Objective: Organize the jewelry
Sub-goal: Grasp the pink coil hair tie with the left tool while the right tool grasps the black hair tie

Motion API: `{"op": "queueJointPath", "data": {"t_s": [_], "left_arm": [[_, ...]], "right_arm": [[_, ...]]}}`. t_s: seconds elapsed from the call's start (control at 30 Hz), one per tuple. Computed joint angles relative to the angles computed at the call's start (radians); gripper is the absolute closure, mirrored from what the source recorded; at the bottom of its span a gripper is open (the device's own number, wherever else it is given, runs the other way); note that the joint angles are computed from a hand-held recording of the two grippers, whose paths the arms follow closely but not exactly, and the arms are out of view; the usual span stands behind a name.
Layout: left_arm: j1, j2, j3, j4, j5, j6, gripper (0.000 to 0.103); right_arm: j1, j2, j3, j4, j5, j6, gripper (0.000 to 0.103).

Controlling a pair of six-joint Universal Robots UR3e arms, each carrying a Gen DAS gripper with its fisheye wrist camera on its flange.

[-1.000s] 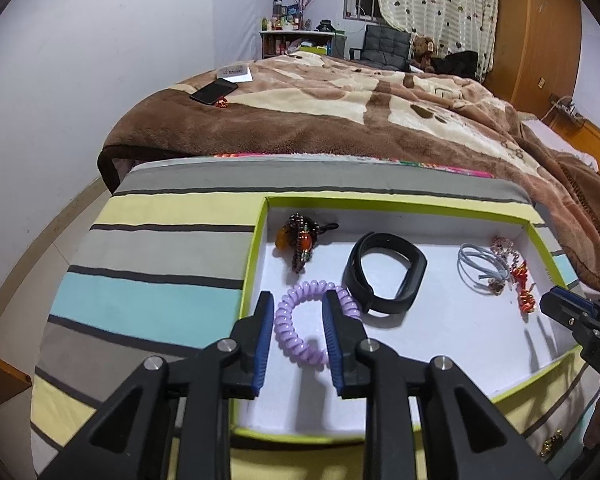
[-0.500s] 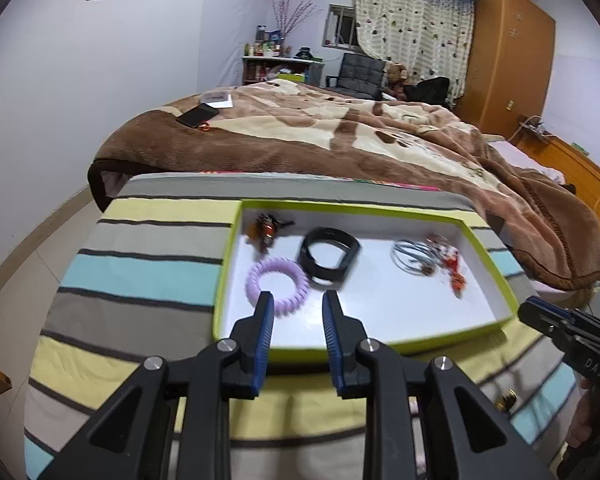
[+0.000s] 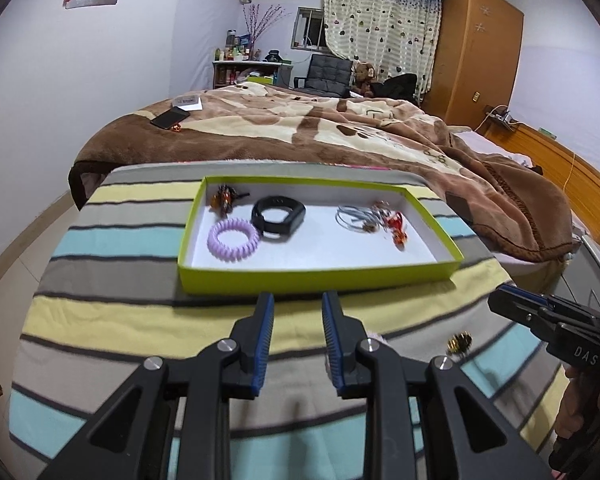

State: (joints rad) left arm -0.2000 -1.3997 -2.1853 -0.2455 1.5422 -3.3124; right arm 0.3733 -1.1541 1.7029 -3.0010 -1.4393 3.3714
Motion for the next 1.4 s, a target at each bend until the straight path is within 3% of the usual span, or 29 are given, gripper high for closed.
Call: {"op": "queueJointPath", "data": {"t_s": [0.5,1.03,1.4], "left_arm": [[-0.043,0.17,-0.162,-0.02,-0.012,-0.019,0.074],[-0.083,0.077,-0.112,-0.037,0.004,-0.016,0.073],[-0.053,-0.015,-0.034,-0.06,-0.02,0.019,0.07]], "right_arm": [[0.038,-0.085,0.206,-0.087,-0.005,0.029,0.08],[0.042,-0.064,0.18,-0.041,-0.046,0.025,0.08],[0.067,-0.018,0.109,0.0,-0.004,0.016,0.08]]}}
